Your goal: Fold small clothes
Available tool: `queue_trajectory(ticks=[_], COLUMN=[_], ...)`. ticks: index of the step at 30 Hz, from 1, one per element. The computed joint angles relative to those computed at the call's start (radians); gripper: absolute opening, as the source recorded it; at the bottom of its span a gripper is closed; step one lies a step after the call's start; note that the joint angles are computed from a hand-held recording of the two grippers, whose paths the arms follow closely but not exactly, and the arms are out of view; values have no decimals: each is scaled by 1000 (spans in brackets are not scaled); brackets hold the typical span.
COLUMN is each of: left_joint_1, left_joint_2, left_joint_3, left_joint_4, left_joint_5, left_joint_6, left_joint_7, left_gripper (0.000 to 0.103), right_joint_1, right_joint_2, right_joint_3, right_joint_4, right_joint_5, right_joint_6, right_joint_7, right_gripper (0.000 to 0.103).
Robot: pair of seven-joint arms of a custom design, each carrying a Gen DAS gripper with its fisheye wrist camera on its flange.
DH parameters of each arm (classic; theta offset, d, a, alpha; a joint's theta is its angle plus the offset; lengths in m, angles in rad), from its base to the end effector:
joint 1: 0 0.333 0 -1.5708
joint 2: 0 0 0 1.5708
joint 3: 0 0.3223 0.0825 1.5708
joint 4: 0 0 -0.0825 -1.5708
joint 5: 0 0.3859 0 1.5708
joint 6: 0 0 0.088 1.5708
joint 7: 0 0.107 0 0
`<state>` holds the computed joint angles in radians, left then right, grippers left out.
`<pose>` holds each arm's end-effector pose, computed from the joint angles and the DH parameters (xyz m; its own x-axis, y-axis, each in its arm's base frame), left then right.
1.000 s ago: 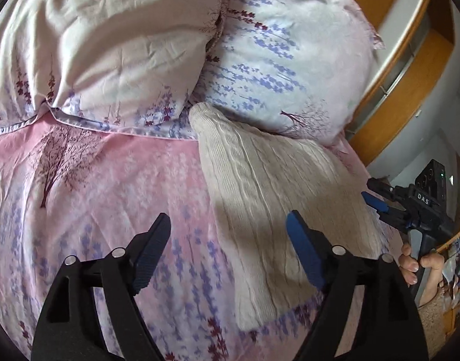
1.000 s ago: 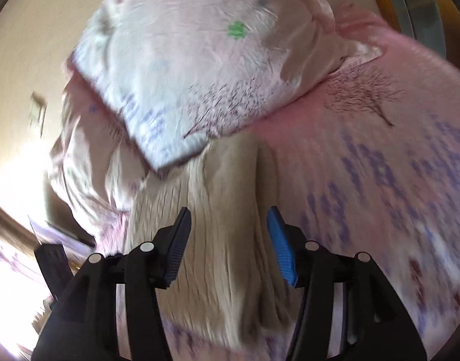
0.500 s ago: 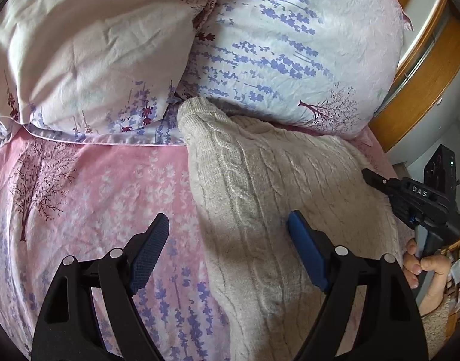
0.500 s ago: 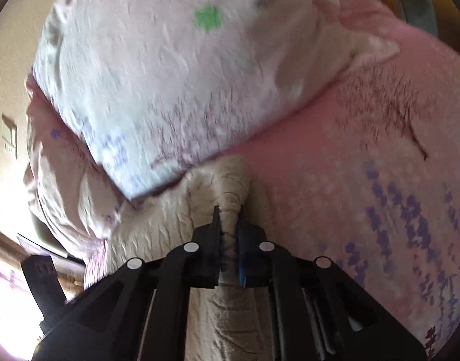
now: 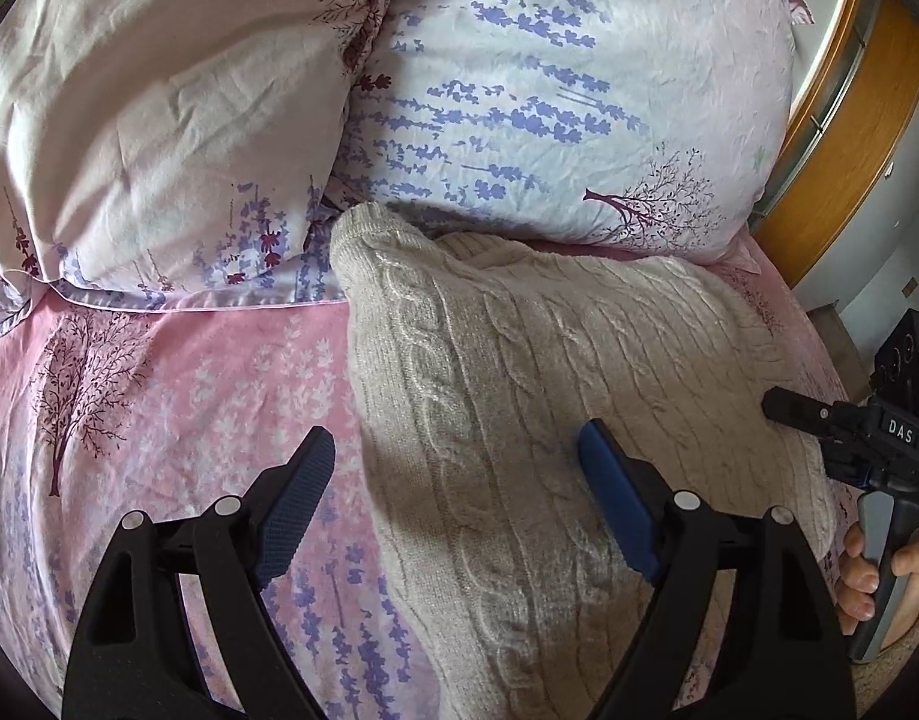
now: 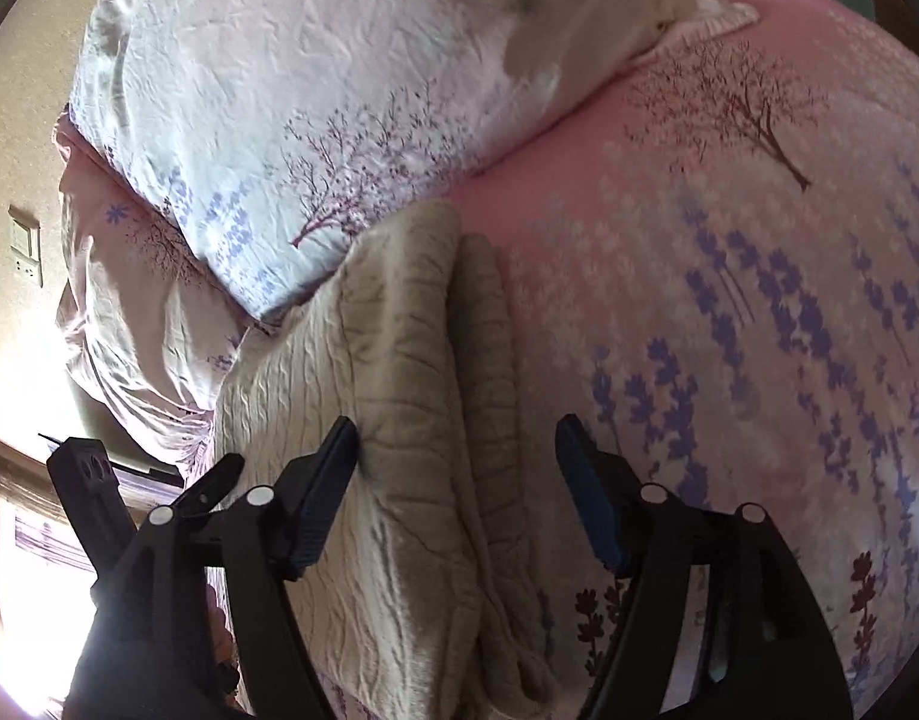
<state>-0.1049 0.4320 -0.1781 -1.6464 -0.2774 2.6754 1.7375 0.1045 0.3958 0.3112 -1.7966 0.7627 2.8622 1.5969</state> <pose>0.6978 -0.1739 0.4390 -0.2612 -0.9397 0.2206 -0.8215 0.0964 -0.5620 0.6530 0.2198 0.4061 -0.1355 -0.7404 -0.6584 -0.8425 0.4358 -0.3167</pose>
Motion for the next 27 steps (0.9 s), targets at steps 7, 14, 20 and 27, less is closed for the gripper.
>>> queue_trajectory(ticks=[7,14,20,27], left_joint_1=[48,144,193,245], left_joint_2=[52,100,35,-91], left_joint_3=[-52,-125,-131,-84], left_joint_4=[65,122,46,-73], left_joint_5=[-113,-367,-514,-671], left_joint_6=[-77,-209,-222,-270], left_joint_7=[20,118,246,435], left_gripper=[87,72,43,40], right_joint_1=[3,-43,-42,82], right_joint_2=[10,22,3,28], right_joint_3=[12,75,97,38], right_joint_4=[25,30,28,125], right_joint_5=[-18,126,336,311], right_joint_6=[-48,-60,-31,-44], right_joint_7=[-44,-185,-378,-420], right_gripper=[64,34,28,27])
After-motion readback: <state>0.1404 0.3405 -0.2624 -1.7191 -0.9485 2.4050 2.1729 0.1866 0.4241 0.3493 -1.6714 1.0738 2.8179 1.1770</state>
